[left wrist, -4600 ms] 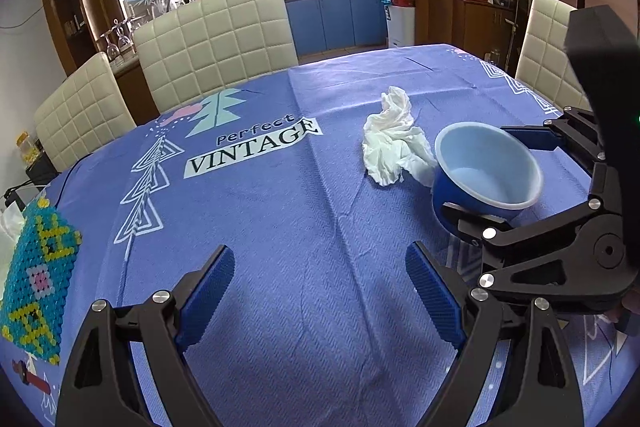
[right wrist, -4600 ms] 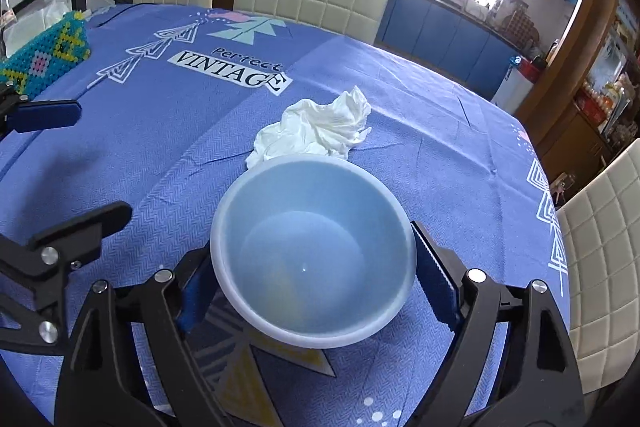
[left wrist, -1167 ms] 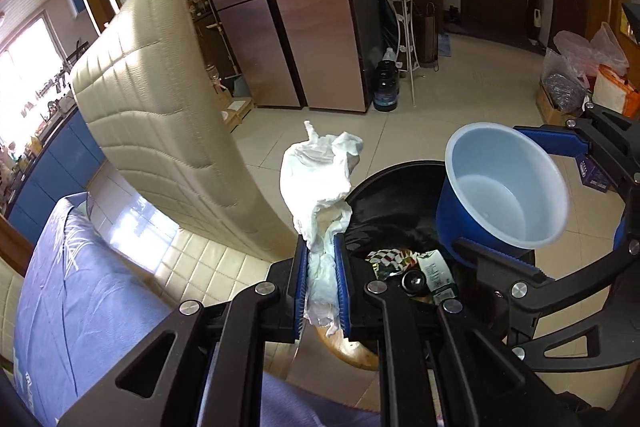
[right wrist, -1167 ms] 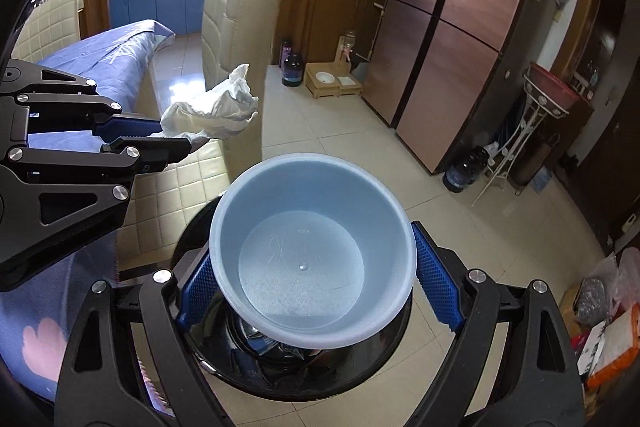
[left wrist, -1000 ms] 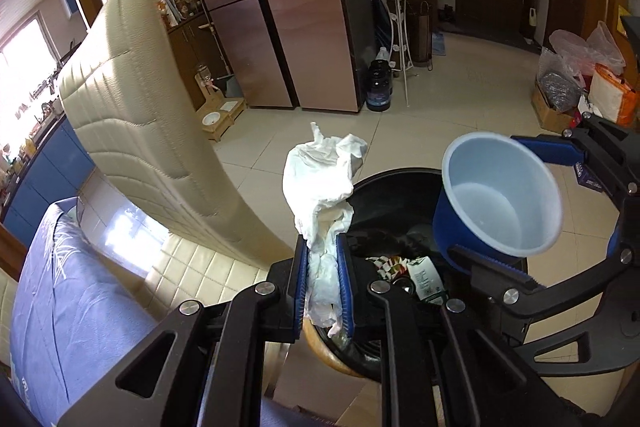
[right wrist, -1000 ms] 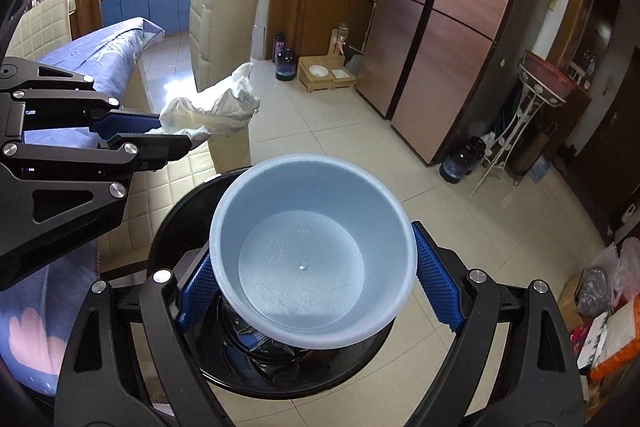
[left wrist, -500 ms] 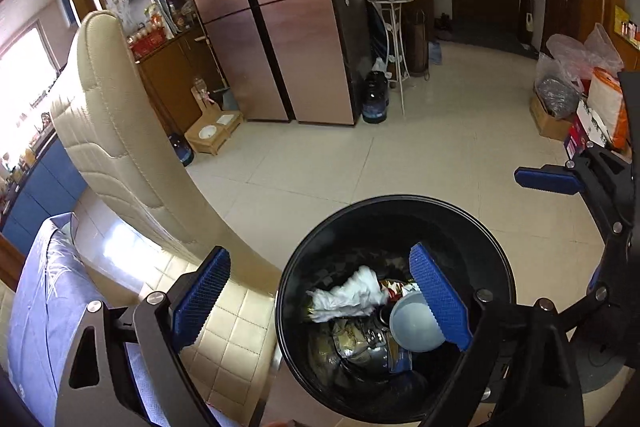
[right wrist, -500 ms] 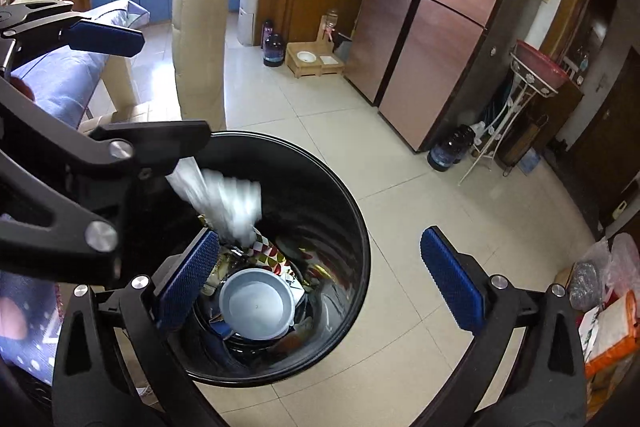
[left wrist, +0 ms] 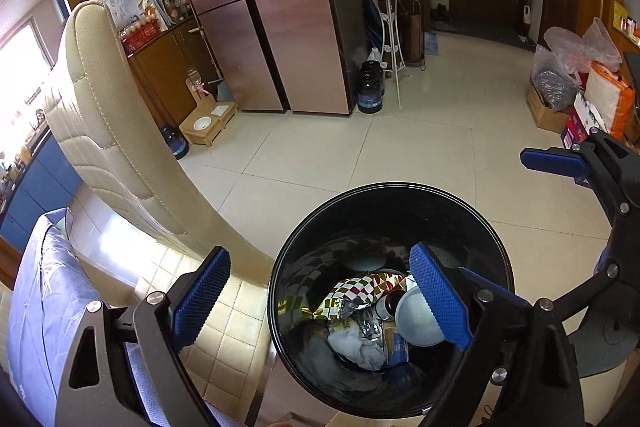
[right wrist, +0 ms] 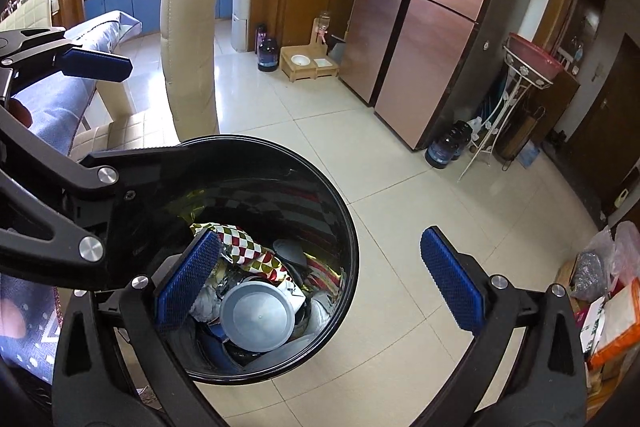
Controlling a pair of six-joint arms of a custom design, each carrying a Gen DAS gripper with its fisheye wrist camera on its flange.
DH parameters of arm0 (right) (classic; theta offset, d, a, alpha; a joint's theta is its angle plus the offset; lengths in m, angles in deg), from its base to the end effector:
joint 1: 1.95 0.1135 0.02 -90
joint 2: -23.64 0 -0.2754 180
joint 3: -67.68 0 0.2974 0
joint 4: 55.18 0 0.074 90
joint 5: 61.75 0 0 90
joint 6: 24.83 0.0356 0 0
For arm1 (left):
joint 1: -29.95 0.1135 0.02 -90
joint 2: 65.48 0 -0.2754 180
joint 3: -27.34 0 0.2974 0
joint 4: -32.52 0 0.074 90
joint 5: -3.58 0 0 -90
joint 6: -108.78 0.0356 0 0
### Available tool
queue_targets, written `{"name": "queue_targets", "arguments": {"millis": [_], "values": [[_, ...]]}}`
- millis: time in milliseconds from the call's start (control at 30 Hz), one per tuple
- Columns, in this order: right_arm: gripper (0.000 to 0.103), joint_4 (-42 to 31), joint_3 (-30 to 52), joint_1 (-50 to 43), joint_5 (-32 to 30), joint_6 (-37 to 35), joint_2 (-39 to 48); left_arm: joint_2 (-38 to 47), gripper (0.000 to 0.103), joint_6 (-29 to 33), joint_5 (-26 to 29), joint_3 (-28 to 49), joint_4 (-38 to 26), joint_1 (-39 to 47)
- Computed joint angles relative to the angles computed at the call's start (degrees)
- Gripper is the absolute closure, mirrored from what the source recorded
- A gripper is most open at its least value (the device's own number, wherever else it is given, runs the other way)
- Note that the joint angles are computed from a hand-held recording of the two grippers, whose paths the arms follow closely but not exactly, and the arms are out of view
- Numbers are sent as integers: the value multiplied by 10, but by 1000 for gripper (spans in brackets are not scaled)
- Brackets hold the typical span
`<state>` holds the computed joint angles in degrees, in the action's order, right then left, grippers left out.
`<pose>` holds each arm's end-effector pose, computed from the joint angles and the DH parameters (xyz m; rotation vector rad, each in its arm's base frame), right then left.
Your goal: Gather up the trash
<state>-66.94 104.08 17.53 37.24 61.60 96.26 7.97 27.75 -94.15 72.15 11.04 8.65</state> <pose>0.2382 0.0784 0.1195 -0.4076 2.3606 -0.0592 0.2557 -0.0946 0.1511 0.5782 2.3663 0.0687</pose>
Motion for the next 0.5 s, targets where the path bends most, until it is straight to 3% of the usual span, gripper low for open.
{"name": "queue_targets", "arguments": {"millis": [500], "values": [[4,5,-5,0,0,1,-3,-14,14,1,2,-5,-5,-2]]}}
